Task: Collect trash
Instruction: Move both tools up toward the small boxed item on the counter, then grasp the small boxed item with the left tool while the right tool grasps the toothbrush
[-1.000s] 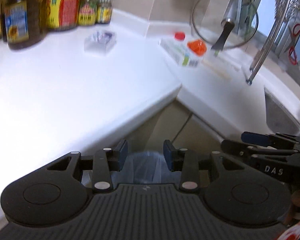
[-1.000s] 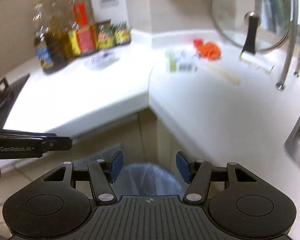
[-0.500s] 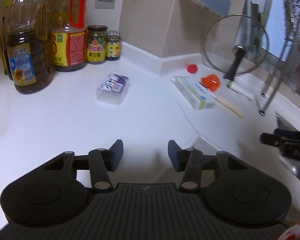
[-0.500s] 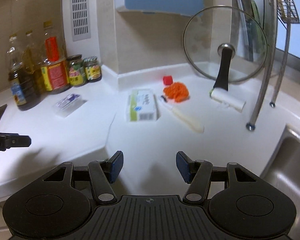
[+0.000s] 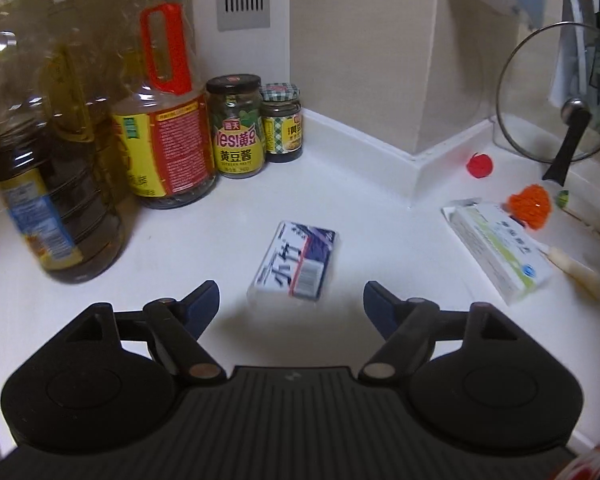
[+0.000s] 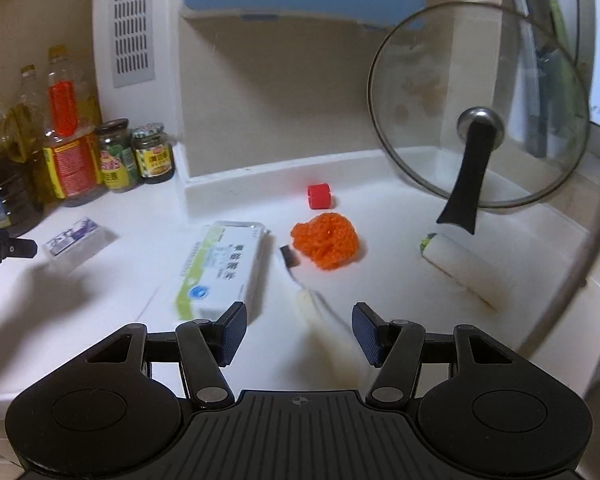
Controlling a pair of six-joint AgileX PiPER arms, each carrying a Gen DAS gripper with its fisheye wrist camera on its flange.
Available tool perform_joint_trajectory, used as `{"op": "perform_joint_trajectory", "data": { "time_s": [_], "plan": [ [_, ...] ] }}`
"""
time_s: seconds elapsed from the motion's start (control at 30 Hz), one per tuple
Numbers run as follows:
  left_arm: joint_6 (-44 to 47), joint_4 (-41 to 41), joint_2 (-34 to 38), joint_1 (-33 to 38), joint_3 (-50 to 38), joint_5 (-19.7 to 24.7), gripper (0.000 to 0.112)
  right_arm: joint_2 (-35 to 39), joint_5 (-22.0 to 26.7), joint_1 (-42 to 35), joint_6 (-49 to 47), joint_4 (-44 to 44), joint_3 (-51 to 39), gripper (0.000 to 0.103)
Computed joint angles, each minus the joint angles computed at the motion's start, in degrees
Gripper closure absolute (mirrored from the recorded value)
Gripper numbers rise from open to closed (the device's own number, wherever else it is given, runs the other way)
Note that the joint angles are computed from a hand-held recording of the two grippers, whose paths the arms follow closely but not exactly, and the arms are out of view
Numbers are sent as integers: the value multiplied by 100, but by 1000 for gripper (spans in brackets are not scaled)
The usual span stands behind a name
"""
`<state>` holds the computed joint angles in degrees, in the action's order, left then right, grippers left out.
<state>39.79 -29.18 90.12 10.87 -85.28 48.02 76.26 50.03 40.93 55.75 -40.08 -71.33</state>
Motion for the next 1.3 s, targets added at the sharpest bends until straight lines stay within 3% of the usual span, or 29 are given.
{"op": "perform_joint_trajectory", "data": {
  "time_s": [0.2,0.37,0.47,0.9,1.0,1.3],
  "plan": [
    [-431,494,833,-307,-877,152,35,530,-880,-1182,-1818,1365,-154,45],
    [-527,743,1214,-467,-1310,301,36,983,-1101,-1659,-2972,2276,-340,45],
    [-539,813,1387,-520,-1549,478,39,1115,-1148,-1812,-3380,2622,-374,59],
    [-611,945,1796,-640,-2030,790,49,1031,-1318,-1891,-3641,2812,-175,82],
    [-648,1031,1773,-663,-1992,747,57,963,-1330,-1825,-3435,2667,-90,82],
    [-656,874,1209,-578,-1246,601,58,547,-1379,-1441,-2447,2054,230,82]
  ]
}}
